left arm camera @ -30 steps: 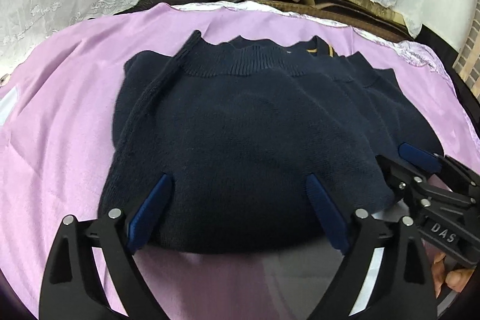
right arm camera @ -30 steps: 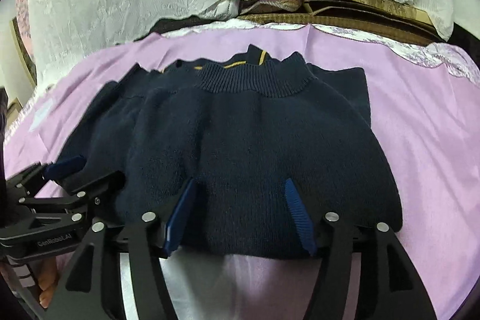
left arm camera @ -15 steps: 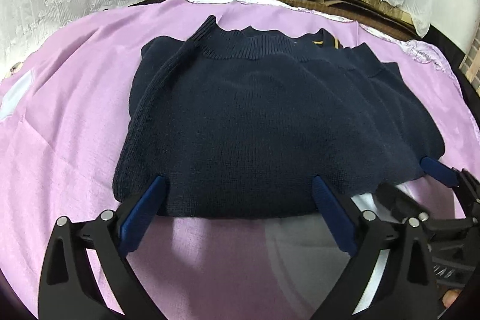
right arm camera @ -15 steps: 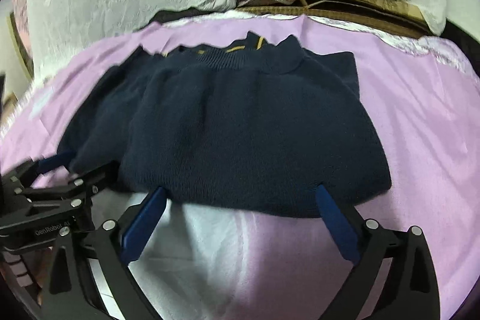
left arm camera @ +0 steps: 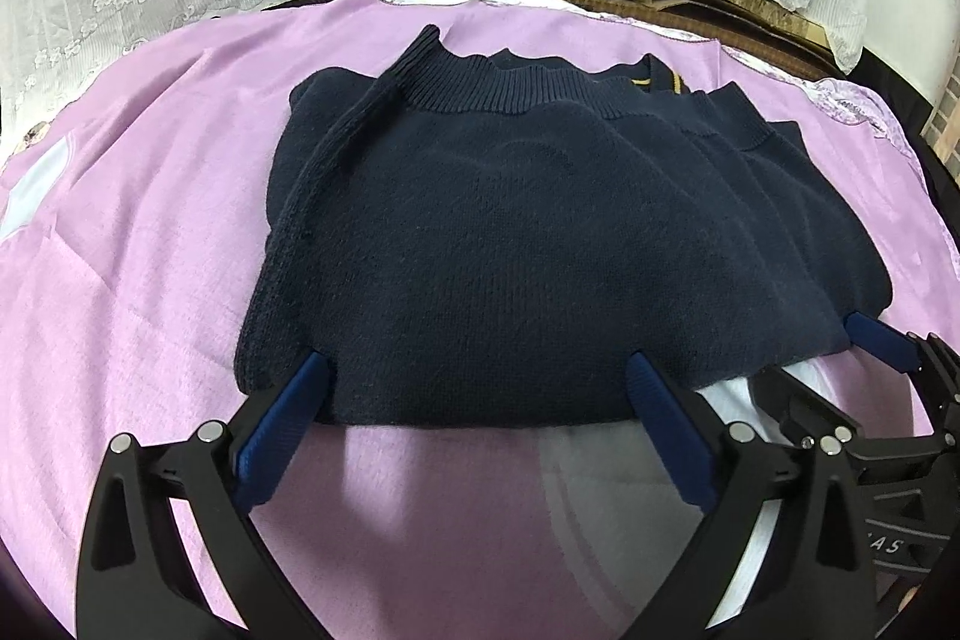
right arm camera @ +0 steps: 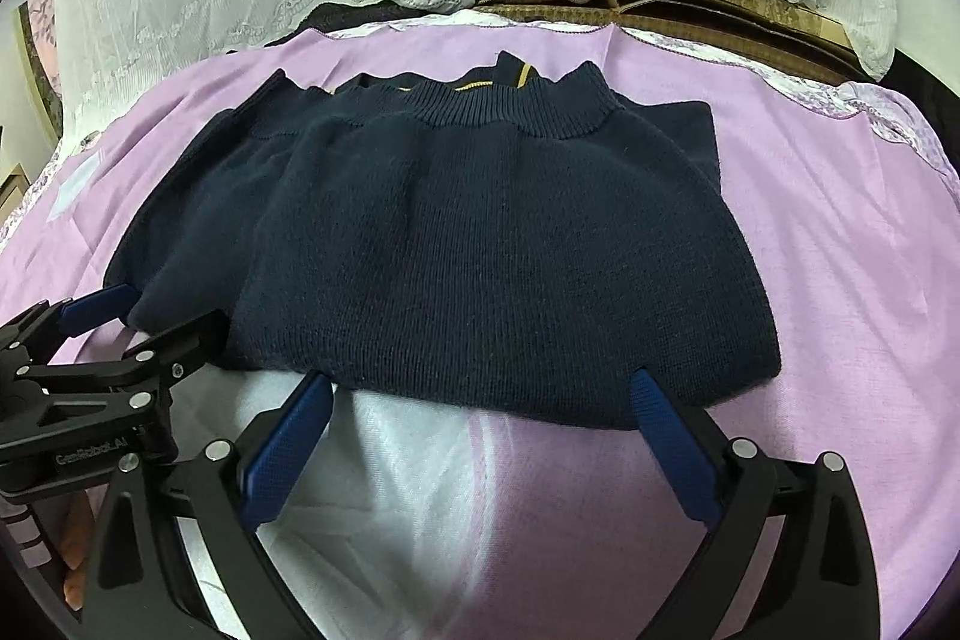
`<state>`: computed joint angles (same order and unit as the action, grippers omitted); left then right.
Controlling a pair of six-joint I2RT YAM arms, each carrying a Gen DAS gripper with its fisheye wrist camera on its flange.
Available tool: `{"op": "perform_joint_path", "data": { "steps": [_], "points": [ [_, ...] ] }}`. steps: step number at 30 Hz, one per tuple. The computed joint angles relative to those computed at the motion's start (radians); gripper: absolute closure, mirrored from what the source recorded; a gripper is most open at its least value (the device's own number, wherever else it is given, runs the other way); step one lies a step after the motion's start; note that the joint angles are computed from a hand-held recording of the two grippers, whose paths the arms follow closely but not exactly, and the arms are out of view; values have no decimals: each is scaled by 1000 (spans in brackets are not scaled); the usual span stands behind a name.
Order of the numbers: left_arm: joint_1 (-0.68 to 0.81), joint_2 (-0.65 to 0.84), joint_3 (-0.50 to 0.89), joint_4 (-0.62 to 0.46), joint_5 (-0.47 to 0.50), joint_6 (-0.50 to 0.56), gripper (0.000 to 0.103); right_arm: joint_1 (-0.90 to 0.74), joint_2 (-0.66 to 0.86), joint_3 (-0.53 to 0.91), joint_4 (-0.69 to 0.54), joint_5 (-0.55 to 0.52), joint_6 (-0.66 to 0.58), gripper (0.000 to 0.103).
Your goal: Fold small clothes
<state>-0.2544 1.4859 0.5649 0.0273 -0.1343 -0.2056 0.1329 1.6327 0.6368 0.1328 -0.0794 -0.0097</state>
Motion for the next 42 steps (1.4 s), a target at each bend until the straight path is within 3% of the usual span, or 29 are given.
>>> {"op": "perform_joint_path", "data": {
  "steps": [8, 10, 12, 15, 18, 20, 23, 29, 33, 36, 39, 42],
  "points": [
    [-1, -87, -59, 12, -20, -13, 6, 5, -5, -1, -22, 7, -11, 3],
    [35, -160, -96, 29, 13, -28, 6, 29, -13, -1, -34, 50, -20, 3],
    [97, -187, -101, 30, 59, -54, 6, 36, -80, -64, 33, 75, -13, 3],
    [210, -116, -62, 13, 161, -90, 6, -15, -154, -118, 103, 45, 20, 3],
    [278, -13, 4, -19, 233, -97, 6, -93, -118, -77, 80, -3, 36, 4],
    [235, 6, 25, -37, 163, -88, 4, -138, -39, -11, 25, -17, 47, 4],
    [169, 16, 32, -54, 60, -85, 4, -218, 82, 104, -91, -148, 64, 3],
    [230, -74, 14, -66, 134, -88, 5, -286, 23, 70, -37, -260, 108, 4],
    [155, -90, 87, -97, 18, -33, 5, -283, 49, 184, -75, -232, 125, 4],
    [119, -2, 185, -119, -86, -8, 4, -258, 140, 316, -123, -184, 150, 4],
    [169, 116, 276, -147, -80, -21, 5, -250, 249, 427, -157, -92, 163, 4],
    [245, 244, 340, -152, -15, -32, 4, -261, 359, 508, -189, -40, 151, 3]
  ]
}}
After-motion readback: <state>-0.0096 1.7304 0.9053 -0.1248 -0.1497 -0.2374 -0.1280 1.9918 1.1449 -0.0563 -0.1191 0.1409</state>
